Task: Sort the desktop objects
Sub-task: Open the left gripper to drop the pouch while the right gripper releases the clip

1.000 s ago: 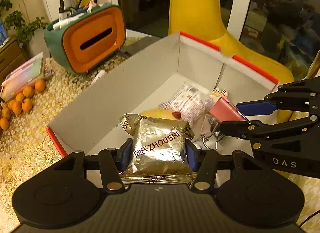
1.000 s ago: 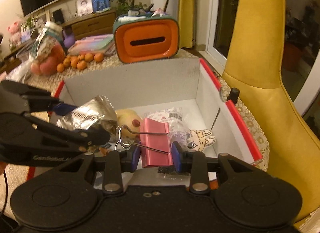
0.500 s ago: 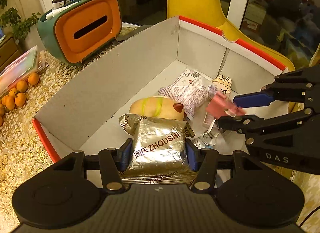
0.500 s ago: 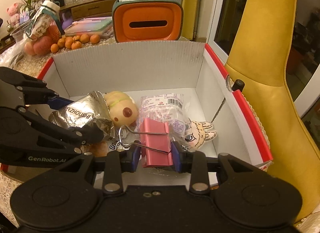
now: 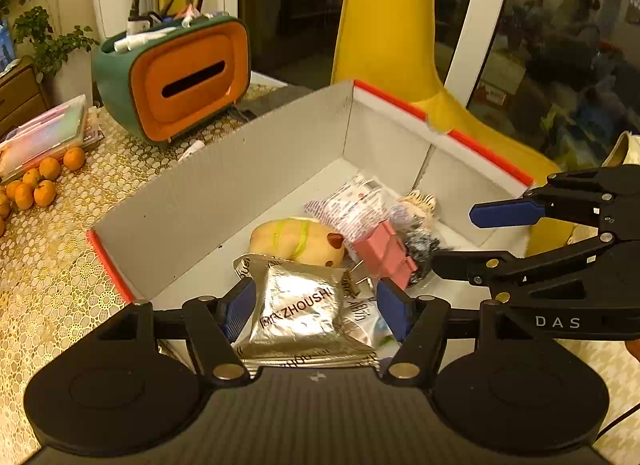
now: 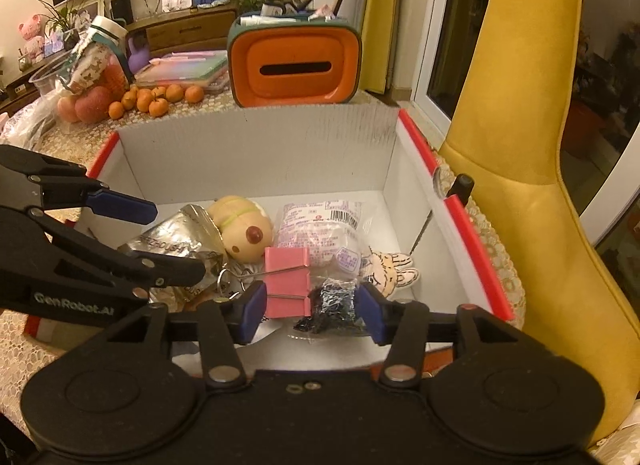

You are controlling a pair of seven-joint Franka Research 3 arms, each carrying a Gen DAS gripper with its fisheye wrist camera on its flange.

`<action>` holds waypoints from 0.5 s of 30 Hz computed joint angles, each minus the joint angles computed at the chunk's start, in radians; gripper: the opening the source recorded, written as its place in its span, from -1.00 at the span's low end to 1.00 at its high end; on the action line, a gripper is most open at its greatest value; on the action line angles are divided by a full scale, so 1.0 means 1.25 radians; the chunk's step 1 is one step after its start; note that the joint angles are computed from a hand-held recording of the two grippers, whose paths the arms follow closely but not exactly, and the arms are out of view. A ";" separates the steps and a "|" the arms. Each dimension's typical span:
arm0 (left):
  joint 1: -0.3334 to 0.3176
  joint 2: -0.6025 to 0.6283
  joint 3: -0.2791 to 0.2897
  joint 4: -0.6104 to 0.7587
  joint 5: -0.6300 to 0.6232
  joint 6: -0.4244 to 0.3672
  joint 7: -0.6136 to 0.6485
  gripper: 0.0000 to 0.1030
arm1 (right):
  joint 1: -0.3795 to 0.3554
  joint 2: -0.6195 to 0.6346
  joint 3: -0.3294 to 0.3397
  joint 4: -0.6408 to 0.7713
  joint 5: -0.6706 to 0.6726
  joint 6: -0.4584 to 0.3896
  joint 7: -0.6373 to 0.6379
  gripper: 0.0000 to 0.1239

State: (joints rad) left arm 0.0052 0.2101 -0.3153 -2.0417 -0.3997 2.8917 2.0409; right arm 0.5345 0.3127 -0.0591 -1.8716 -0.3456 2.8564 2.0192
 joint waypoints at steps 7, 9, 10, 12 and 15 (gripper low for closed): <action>0.003 -0.066 -0.013 -0.061 -0.132 0.031 0.075 0.35 | -0.001 -0.052 0.003 -0.061 -0.011 0.058 -0.001 0.02; -0.002 -0.085 -0.014 -0.077 -0.198 0.043 0.133 0.44 | -0.001 -0.065 0.004 -0.077 -0.016 0.075 0.004 0.04; -0.008 -0.095 -0.009 -0.085 -0.222 0.047 0.149 0.48 | -0.001 -0.071 0.004 -0.083 -0.018 0.081 0.008 0.05; -0.022 -0.113 0.003 -0.099 -0.264 0.053 0.178 0.64 | 0.001 -0.083 0.004 -0.093 -0.028 0.085 0.018 0.05; -0.047 -0.136 0.028 -0.119 -0.299 0.061 0.206 0.65 | 0.002 -0.099 0.005 -0.108 -0.046 0.091 0.038 0.09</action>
State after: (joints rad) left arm -0.0541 0.0405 -0.2802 -2.1903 -0.7736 2.9674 2.2988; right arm 0.5364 0.1891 -0.0528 -2.0061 -0.4035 2.9703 2.0665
